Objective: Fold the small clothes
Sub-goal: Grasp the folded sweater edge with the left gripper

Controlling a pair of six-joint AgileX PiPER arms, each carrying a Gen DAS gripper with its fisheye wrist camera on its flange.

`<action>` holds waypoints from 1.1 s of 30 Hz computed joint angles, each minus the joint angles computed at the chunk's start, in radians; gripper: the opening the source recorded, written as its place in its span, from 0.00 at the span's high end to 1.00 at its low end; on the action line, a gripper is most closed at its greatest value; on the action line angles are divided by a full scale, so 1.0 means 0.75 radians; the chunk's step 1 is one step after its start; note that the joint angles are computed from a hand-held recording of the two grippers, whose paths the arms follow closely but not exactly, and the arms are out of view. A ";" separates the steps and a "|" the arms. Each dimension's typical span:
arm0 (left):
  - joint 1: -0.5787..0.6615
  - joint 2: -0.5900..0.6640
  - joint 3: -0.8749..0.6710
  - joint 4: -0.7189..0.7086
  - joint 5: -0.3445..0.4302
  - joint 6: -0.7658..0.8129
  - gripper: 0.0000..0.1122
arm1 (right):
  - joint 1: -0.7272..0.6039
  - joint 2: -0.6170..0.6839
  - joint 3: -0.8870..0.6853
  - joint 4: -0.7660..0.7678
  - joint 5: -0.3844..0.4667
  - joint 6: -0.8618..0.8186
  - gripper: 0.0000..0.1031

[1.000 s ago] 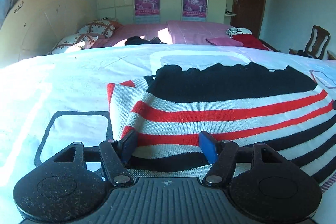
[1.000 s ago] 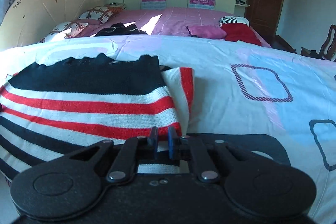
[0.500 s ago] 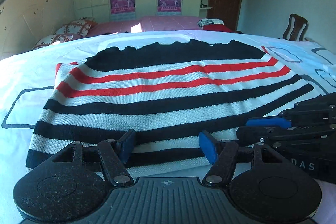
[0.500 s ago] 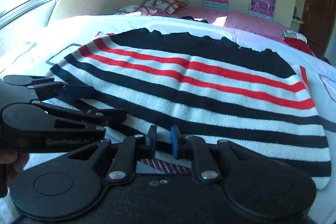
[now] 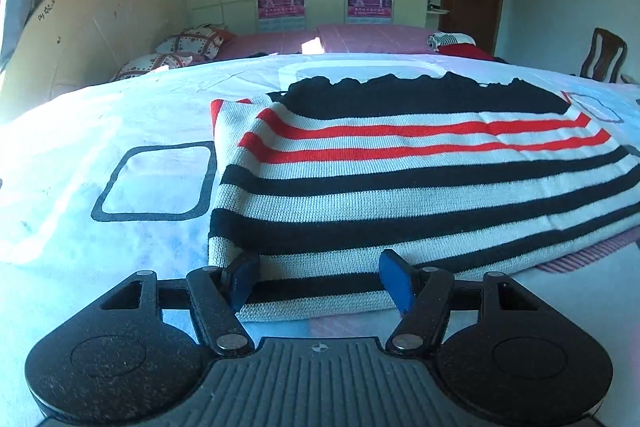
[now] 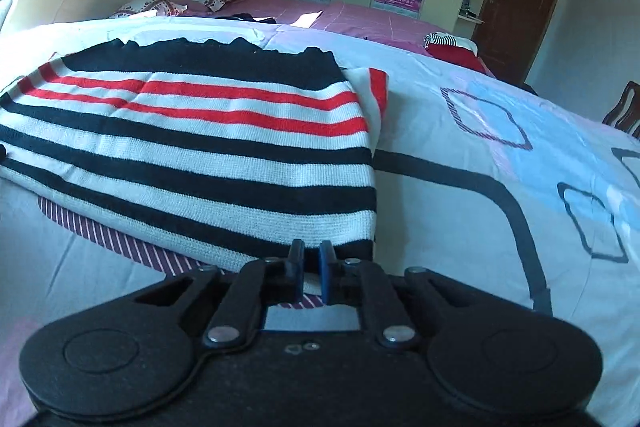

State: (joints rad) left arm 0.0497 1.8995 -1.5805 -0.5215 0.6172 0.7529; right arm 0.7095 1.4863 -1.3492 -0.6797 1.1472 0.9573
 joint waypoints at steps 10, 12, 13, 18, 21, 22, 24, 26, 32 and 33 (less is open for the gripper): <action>0.026 -0.039 0.021 -0.049 -0.009 0.017 0.41 | -0.010 -0.077 0.045 0.004 0.021 0.097 0.88; 0.021 -0.030 0.014 0.030 -0.008 -0.047 0.41 | 0.032 -0.093 0.046 -0.054 0.017 0.132 0.85; 0.022 -0.003 -0.002 0.079 0.013 -0.072 0.41 | 0.018 -0.083 0.048 -0.028 0.020 0.115 0.85; 0.028 -0.008 -0.056 0.115 0.070 -0.142 0.37 | -0.042 -0.075 0.045 0.063 -0.004 0.057 0.85; 0.118 -0.089 0.030 -0.083 0.101 -0.098 0.37 | 0.012 -0.150 0.081 0.001 -0.040 0.137 0.84; 0.160 -0.097 0.048 -0.160 0.141 -0.102 0.37 | 0.035 -0.164 0.088 -0.021 -0.037 0.159 0.84; 0.248 -0.081 0.064 -0.323 0.261 -0.125 0.37 | 0.072 -0.179 0.104 -0.060 -0.044 0.205 0.84; 0.303 -0.052 0.098 -0.456 0.319 -0.153 0.37 | 0.093 -0.188 0.119 -0.081 -0.074 0.260 0.84; 0.393 0.056 0.180 -0.827 0.384 -0.169 0.37 | 0.089 -0.137 0.081 -0.058 -0.162 0.337 0.83; 0.396 0.072 0.180 -0.864 0.388 -0.165 0.37 | 0.087 -0.123 0.069 -0.055 -0.174 0.333 0.83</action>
State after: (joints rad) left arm 0.3468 1.9538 -1.4456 -1.1694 0.9082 0.6294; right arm 0.7748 1.3940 -1.2975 -0.7210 1.0165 1.2071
